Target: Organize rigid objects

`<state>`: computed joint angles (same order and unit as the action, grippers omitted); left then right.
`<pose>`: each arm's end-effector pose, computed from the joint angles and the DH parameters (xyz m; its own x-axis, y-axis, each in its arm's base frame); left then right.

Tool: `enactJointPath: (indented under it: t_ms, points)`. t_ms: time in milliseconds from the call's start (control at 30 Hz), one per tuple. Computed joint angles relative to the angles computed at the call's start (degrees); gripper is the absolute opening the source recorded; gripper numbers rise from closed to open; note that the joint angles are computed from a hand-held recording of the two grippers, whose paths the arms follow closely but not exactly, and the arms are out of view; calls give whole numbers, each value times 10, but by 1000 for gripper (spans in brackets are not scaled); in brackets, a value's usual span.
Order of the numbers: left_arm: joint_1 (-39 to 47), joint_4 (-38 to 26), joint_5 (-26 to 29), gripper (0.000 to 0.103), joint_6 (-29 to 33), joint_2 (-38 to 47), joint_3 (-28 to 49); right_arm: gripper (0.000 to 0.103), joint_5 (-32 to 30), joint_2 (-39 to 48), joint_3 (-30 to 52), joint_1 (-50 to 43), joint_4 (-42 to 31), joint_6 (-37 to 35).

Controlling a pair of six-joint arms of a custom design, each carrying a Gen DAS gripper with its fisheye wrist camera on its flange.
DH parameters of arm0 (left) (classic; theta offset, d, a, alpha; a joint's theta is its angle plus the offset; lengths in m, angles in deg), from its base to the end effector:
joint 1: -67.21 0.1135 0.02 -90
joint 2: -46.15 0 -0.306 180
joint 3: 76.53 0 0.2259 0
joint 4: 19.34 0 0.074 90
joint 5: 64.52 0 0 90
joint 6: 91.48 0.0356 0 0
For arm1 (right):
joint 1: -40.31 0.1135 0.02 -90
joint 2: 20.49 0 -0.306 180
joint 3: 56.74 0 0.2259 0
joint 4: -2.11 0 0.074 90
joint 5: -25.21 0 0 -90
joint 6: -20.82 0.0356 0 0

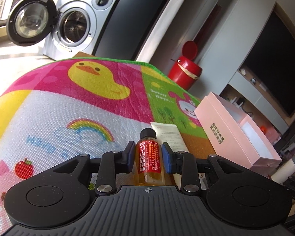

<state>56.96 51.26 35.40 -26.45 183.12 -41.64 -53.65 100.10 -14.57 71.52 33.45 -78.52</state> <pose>0.2837 -0.0575 0.0445 -0.6009 -0.3139 -0.7351 0.0730 0.8943 -0.4416 0.2561 0.1471 0.0758 -0.5538 -0.5217 -0.6490 -0.4923 0.8337 -0.2501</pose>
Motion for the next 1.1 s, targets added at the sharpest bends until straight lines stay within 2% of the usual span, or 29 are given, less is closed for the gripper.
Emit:
enactJointPath:
  t_ms: [67,133,267,333,433,500,567,633,767,967,1100]
  points:
    - [-10,-19,-13,32,19,-14,1,65,15,8,-24,-11,44,8]
    - [-30,-19,-45,32,46,-30,-12,66,3,18,-50,-31,89,18]
    - [-66,-23,-79,32,93,-81,-56,77,-34,66,-102,-64,212,59]
    - [-86,-42,-85,32,103,-120,-80,79,-61,93,-126,-85,270,86]
    - [-125,-72,-63,32,111,-171,-114,85,-104,133,-149,-115,342,125]
    - [-162,-115,-62,32,118,-197,-119,88,-110,134,-153,-114,344,119]
    - [-220,-166,-93,32,122,-212,-117,97,-124,129,-148,-117,327,111]
    - [-263,-215,-128,33,116,-219,-106,101,-131,119,-140,-114,300,100]
    - [-302,-261,-184,33,97,-205,-86,103,-151,112,-133,-123,279,90]
    - [-318,-279,-213,34,89,-174,-50,103,-148,114,-132,-119,278,86]
    - [-346,-240,-260,35,107,-146,-50,103,-149,117,-135,-119,287,85]
